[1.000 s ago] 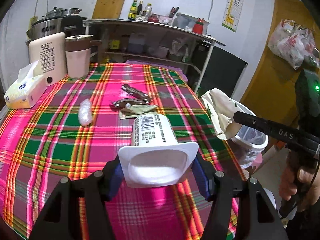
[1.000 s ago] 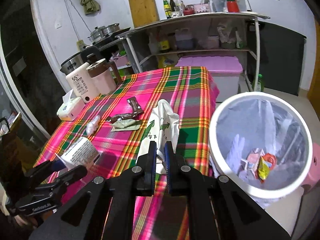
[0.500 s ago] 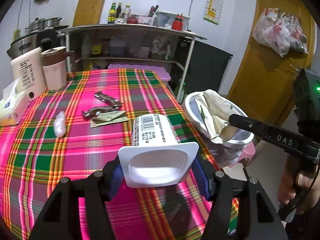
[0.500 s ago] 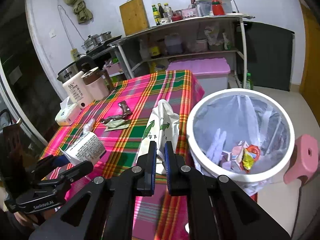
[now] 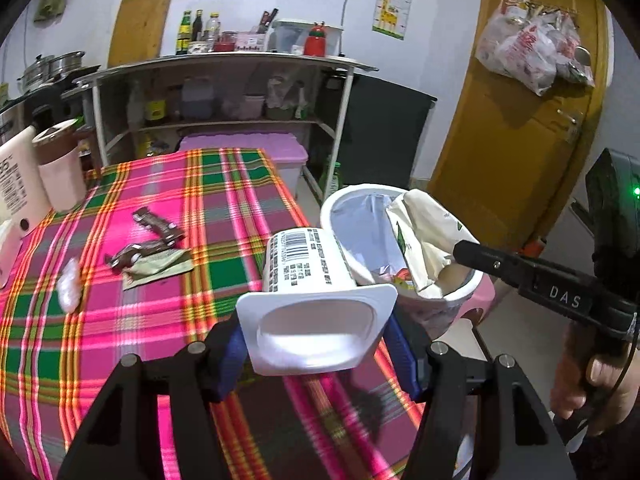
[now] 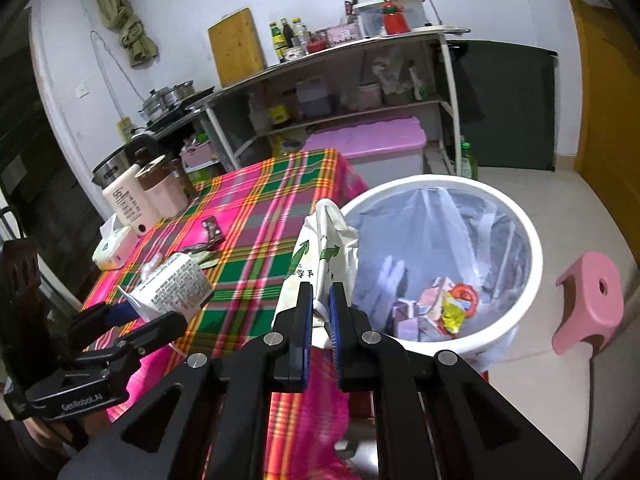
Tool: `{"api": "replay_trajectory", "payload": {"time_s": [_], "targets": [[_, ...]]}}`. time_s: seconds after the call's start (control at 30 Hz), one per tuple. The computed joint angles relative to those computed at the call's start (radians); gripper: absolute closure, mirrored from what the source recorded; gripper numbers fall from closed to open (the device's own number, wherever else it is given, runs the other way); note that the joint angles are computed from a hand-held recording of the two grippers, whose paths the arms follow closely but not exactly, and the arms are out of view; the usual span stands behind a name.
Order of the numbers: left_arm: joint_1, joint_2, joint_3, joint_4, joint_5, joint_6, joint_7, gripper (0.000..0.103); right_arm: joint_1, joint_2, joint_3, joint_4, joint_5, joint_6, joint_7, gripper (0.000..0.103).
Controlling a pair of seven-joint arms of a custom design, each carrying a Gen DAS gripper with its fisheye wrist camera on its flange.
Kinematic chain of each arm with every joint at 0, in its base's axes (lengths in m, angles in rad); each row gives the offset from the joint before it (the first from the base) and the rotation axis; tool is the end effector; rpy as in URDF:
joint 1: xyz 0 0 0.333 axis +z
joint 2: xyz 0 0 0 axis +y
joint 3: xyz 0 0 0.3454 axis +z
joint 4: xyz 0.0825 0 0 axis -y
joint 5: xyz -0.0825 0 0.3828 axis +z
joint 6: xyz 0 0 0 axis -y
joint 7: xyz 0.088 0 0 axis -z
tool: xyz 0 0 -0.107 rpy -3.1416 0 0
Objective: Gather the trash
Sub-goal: 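Carry the cup and paper bag over the trash bin with both tools, then open both tools to drop the cup and paper bag into the bin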
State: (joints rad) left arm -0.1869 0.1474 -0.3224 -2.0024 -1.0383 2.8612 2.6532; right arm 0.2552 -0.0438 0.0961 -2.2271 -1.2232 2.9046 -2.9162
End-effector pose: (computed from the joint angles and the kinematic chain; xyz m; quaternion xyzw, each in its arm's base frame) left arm 0.5672 -0.2524 0.4782 -0.3979 0.8092 -0.4181 0.1099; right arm 0.4890 0.2403 0.4739 -0.5225 0.7340 -0.2294 0.3683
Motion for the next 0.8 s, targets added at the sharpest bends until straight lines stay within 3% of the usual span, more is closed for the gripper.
{"api": "replay_trajectory", "payload": {"time_s": [0.8], "targets": [[-0.015, 0.165, -0.079, 0.185, 0.259, -0.046, -0.165, 0.039, -0.075, -0.043, -0.011, -0.087, 0.005, -0.009, 0.048, 0.094]]}}
